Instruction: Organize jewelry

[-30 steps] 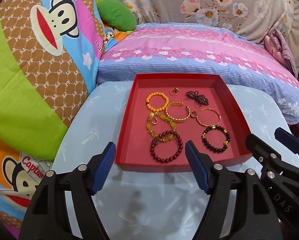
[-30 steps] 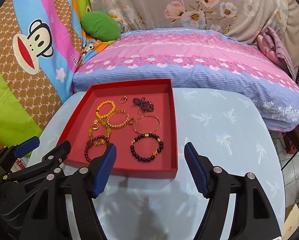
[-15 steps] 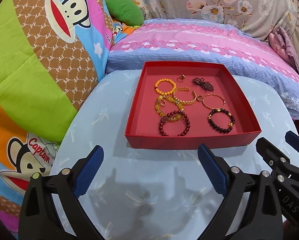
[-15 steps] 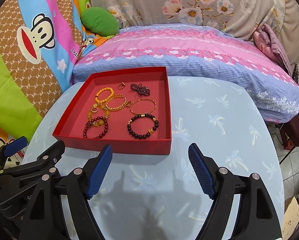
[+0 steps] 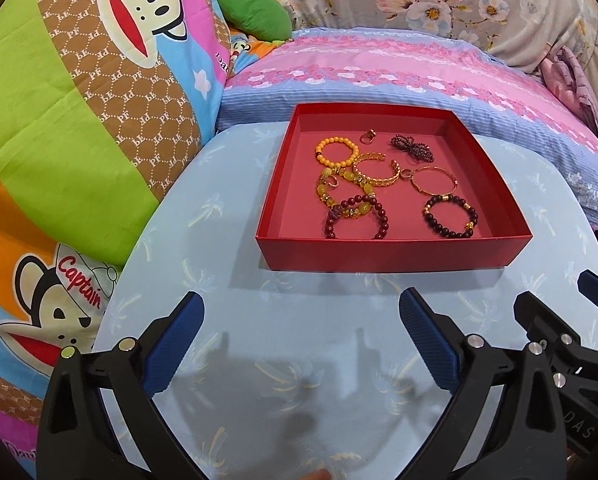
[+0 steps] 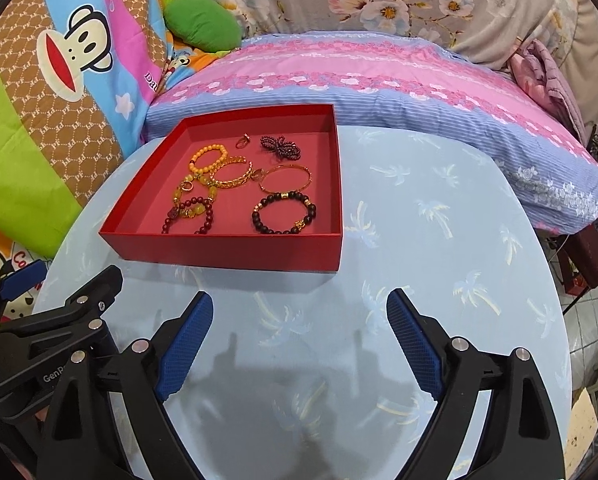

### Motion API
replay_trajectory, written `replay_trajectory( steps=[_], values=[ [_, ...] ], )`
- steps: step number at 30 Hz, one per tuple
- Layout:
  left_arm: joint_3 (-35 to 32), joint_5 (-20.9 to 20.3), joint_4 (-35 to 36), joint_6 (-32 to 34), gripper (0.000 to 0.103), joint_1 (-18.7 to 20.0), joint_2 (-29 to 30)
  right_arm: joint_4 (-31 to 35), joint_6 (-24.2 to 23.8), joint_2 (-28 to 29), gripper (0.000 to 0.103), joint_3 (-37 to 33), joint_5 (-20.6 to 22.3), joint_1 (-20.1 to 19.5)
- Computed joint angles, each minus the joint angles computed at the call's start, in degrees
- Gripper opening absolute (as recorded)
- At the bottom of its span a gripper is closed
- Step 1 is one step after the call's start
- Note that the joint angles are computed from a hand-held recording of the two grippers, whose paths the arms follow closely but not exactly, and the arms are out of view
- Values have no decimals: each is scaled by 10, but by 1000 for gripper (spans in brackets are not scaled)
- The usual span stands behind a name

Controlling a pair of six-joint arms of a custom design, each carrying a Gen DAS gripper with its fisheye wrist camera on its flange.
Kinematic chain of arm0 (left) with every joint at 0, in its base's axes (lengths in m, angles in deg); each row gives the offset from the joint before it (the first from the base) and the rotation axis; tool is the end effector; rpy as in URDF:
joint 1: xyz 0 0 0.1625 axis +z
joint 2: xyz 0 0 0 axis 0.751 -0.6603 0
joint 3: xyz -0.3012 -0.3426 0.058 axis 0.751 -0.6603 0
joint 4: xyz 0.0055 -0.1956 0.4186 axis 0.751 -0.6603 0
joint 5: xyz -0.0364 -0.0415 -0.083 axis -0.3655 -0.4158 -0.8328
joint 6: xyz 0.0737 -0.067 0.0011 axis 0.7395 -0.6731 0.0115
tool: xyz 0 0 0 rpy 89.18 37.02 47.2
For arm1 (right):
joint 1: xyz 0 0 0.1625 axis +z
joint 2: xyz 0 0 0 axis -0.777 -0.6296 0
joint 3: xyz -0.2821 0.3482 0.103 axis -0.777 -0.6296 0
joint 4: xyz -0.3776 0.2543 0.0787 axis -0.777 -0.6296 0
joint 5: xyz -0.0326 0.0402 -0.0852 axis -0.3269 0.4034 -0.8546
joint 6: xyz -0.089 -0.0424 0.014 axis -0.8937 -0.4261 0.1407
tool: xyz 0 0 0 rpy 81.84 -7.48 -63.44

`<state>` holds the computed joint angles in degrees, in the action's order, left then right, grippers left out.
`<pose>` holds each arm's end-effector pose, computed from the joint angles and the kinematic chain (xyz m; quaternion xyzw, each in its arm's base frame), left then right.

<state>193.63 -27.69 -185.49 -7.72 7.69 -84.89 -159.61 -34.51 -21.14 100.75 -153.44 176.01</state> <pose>-0.0597 -0.4914 0.3448 0.0720 0.8391 -0.3362 0.4216 0.4242 -0.5013 -0.0200 0.1733 -0.8851 0.2902 0.3199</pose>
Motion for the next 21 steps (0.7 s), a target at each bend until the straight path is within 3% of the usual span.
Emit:
replay_trajectory(
  steps=[5,12,17,21],
  values=[
    [0,3,9,-15,94,3,-2,6,10,-1,97,2,-3,1],
    [3,7,9,-18,95,4,-4,-9,-6,8,96,-2,-18,6],
    [3,10,13,-24,96,6,-4,-2,-11,1,96,4,12,1],
    [4,13,14,-28,96,6,-4,-6,-6,5,96,3,2,3]
  ],
)
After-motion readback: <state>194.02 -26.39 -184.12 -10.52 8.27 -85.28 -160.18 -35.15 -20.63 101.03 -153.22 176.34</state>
